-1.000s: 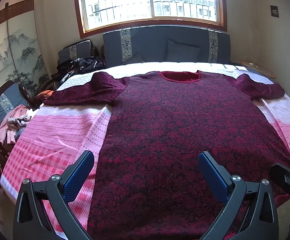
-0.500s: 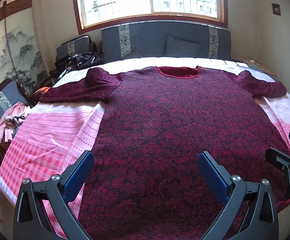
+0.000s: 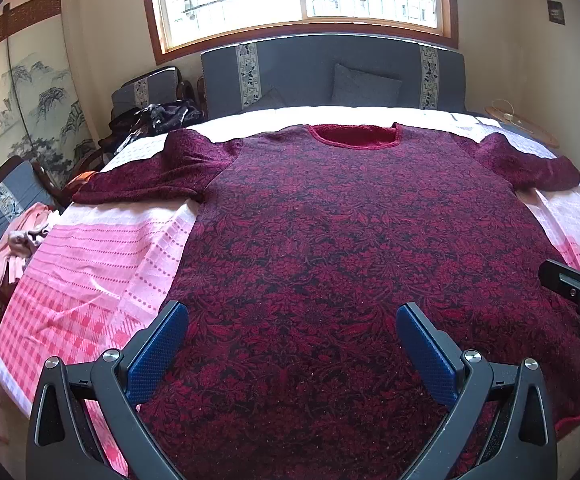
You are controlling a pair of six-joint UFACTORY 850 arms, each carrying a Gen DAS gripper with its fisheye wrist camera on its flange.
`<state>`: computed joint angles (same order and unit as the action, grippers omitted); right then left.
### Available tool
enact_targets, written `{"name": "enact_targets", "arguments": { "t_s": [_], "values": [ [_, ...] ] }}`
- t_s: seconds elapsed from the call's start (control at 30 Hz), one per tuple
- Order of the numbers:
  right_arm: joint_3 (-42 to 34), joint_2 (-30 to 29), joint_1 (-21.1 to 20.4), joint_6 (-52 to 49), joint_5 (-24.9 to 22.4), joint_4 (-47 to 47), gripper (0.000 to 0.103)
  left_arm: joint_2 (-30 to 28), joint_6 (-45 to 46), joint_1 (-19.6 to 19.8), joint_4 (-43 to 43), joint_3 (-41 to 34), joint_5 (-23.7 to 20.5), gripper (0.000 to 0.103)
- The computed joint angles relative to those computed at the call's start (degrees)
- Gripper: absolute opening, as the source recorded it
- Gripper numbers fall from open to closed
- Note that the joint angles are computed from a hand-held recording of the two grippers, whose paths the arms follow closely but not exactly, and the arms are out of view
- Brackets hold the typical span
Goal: Fold small clothes
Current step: 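Move both tools over the spread dark red sweater, then grasp the sleeve cuff with the right tool and fold it across the body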
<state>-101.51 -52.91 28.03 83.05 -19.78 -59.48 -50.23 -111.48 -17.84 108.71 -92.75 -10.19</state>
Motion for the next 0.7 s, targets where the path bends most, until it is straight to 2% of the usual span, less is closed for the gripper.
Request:
{"name": "enact_targets", "arguments": {
  "t_s": [0.07,0.47,0.57,0.63,0.7],
  "values": [
    [-0.53,-0.35,-0.54,-0.78,0.07,0.57,0.102,-0.4,0.79,-0.04,-0.98,-0.52,0.15,0.103],
    [-5.43,-3.64,-3.98,-5.82,-1.14,5.01,0.101,-4.11,17.67,-0.17,-19.4,-5.88,0.16,0.103],
    [-6.0,-4.07,-5.48,-3.99,-0.25,3.05,0.101,-4.91,22.11,-0.06,-24.2,-7.03,0.33,0.103],
    [-5.87,-4.09,-7.35,-4.05,2.56,3.89,0.098,-5.25,24.62,-0.07,-26.81,-7.52,0.21,0.103],
    [-3.95,-3.3,-10.34,1.11,9.94,1.38,0.086,-5.58,25.16,-0.02,-27.16,-7.9,0.02,0.103]
  ]
}}
